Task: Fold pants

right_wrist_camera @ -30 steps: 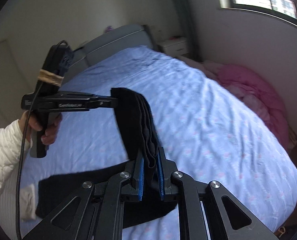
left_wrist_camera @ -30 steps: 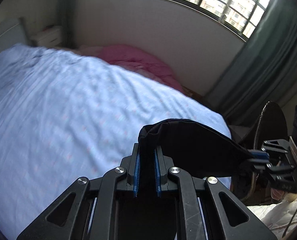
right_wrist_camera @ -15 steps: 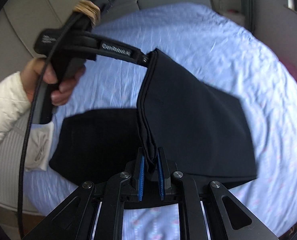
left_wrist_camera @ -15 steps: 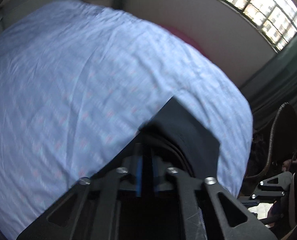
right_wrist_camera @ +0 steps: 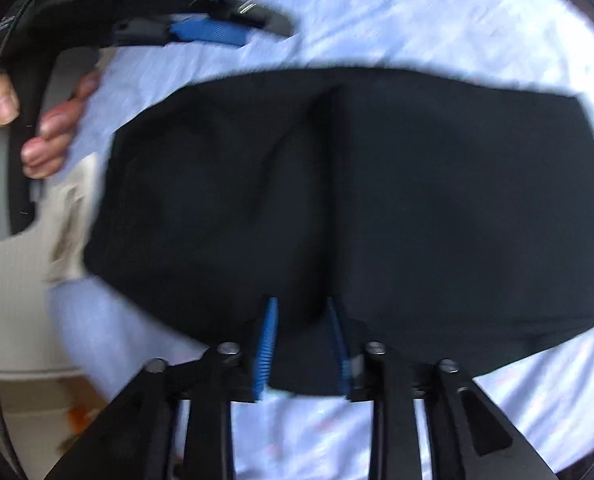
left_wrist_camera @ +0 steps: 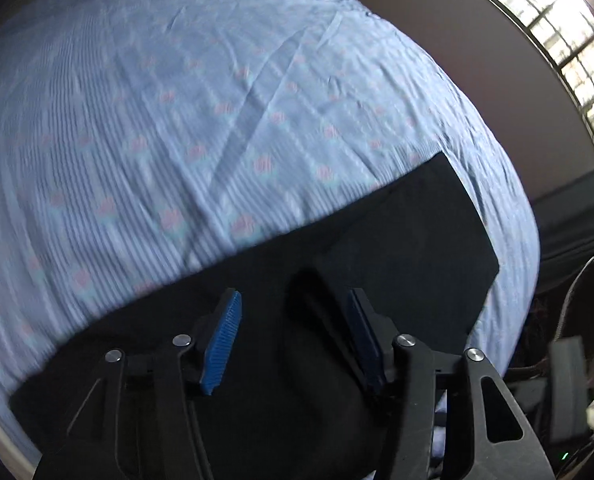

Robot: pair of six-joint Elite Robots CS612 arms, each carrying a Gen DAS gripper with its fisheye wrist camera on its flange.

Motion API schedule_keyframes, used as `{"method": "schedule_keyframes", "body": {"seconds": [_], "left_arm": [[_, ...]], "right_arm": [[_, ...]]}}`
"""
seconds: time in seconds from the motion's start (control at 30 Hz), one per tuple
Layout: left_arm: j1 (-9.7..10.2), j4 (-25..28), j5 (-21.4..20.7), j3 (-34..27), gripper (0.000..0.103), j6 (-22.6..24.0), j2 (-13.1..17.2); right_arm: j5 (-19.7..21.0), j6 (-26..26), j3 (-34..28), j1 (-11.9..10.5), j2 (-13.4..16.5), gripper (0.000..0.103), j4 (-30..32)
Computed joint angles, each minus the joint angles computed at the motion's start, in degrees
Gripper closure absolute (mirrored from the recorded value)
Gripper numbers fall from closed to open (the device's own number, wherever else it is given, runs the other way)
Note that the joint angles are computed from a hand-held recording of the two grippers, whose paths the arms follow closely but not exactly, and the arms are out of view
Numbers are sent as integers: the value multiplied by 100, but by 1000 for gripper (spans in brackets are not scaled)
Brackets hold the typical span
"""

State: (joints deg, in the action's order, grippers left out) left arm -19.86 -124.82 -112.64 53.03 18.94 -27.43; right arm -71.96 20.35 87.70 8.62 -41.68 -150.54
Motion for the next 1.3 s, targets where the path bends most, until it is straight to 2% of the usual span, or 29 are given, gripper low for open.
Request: {"method": "schedule_keyframes", "body": {"seconds": [0.03, 0.1, 0.13, 0.17, 0.27, 0.33, 0.37, 0.5, 0.57, 0.6, 0.63, 0.7, 0.8, 0.87, 0.97, 1.03, 1.07, 1.17, 1.3], "left_arm": [[23, 41, -98, 16, 49, -140, 15], [60, 192, -389, 35, 48, -407, 52], [73, 229, -577, 58, 48, -531, 67], [84, 184, -759, 104, 48, -726, 81], [85, 110, -1130, 127, 45, -1286, 183], [56, 98, -1162, 71, 45, -1572, 272], [38, 101, -1140, 28, 45, -1697, 320], [-38, 90, -1055, -145, 47, -2079, 484], [-82, -2, -938, -178, 55, -2108, 506], [-126, -81, -672, -162, 77, -2113, 486], [-147, -117, -543, -177, 91, -2087, 490], [-154, -194, -521, -180, 94, -2034, 477], [-175, -666, -210, -18, 95, -2004, 357], [-175, -655, -138, -97, 97, -1985, 382], [-193, 155, -27, -466, 91, -1769, 520], [-196, 279, 62, -422, 89, -1749, 499], [-188, 225, 28, -326, 87, -1787, 458], [-131, -24, -75, 43, 71, -1972, 276], [-26, -947, 221, 1039, 54, -2140, -274]], "right_arm": [[114, -80, 14, 12, -8, 67, -10], [54, -152, 92, 34, -71, 66, -79], [-36, 72, 287, -13, -178, 65, -286], [-36, 72, 287, -13, -178, 64, -286], [-355, 582, 512, -150, -303, 56, -508], [-669, 1017, 689, -375, -351, 56, -472], [-674, 1044, 690, -371, -351, 56, -478], [-790, 1303, 735, -600, -289, 56, -341], [-786, 1330, 719, -663, -252, 56, -278], [-718, 1311, 708, -692, -228, 56, -286], [-692, 1285, 688, -699, -210, 56, -269], [-651, 1165, 630, -694, -173, 56, -214], [-469, 1014, 516, -656, -106, 56, -180], [-278, 916, 432, -644, -44, 56, -151], [-275, 718, 278, -569, 51, 56, 30], [-247, 718, 269, -559, 64, 56, 62], [-217, 720, 270, -562, 60, 56, 89], [-205, 676, 294, -571, 17, 56, 159], [-294, 746, 441, -531, -167, 56, 28]]}}
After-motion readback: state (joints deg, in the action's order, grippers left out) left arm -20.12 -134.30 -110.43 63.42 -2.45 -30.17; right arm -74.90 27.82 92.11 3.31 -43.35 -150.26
